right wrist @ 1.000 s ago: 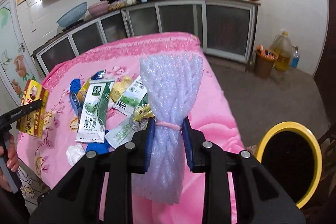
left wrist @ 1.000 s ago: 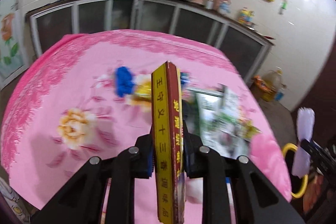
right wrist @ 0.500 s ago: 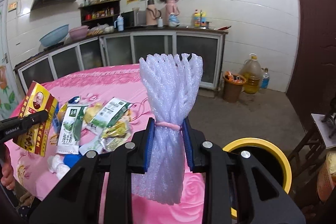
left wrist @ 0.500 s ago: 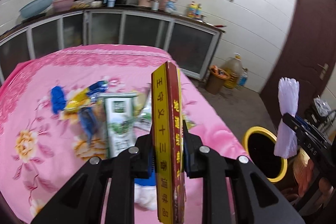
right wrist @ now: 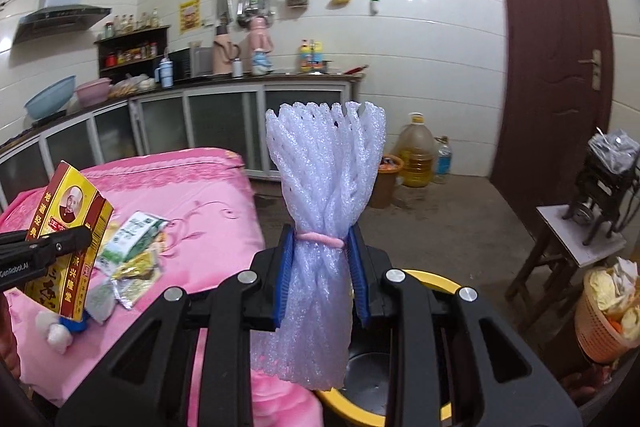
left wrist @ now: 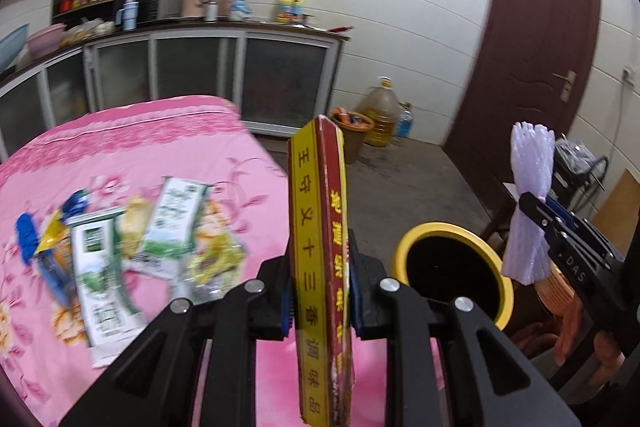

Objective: Collect trash
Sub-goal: 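Carry both items over the yellow bin and open both tools to drop them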

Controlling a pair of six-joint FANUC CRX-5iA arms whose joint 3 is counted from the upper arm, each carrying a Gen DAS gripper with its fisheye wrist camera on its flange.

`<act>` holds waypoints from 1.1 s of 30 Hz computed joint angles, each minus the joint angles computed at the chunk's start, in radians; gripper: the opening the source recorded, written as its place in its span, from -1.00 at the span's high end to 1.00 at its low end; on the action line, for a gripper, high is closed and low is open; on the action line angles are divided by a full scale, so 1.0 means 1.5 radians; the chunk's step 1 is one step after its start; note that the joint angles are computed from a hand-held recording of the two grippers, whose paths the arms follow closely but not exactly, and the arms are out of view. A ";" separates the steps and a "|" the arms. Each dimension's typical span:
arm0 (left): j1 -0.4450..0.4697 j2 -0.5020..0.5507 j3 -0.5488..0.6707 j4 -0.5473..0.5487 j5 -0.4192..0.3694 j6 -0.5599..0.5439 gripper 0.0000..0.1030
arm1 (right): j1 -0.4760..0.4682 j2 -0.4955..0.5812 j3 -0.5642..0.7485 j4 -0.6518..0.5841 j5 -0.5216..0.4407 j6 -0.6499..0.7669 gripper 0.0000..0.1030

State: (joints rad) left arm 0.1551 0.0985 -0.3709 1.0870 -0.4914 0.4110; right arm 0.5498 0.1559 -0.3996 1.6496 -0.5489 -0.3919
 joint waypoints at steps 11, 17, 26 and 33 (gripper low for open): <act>-0.087 0.088 0.071 0.001 -0.031 -0.034 0.62 | -0.047 -0.018 -0.043 -0.103 -0.038 0.027 0.49; -0.126 0.144 0.114 -0.015 -0.051 -0.026 0.62 | -0.041 -0.006 -0.048 -0.146 -0.095 0.052 0.49; -0.157 0.196 0.152 -0.024 -0.082 -0.013 0.62 | -0.046 0.012 -0.052 -0.140 -0.116 0.043 0.49; -0.164 0.226 0.178 -0.049 -0.097 0.017 0.62 | -0.053 0.028 -0.037 -0.175 -0.103 0.063 0.48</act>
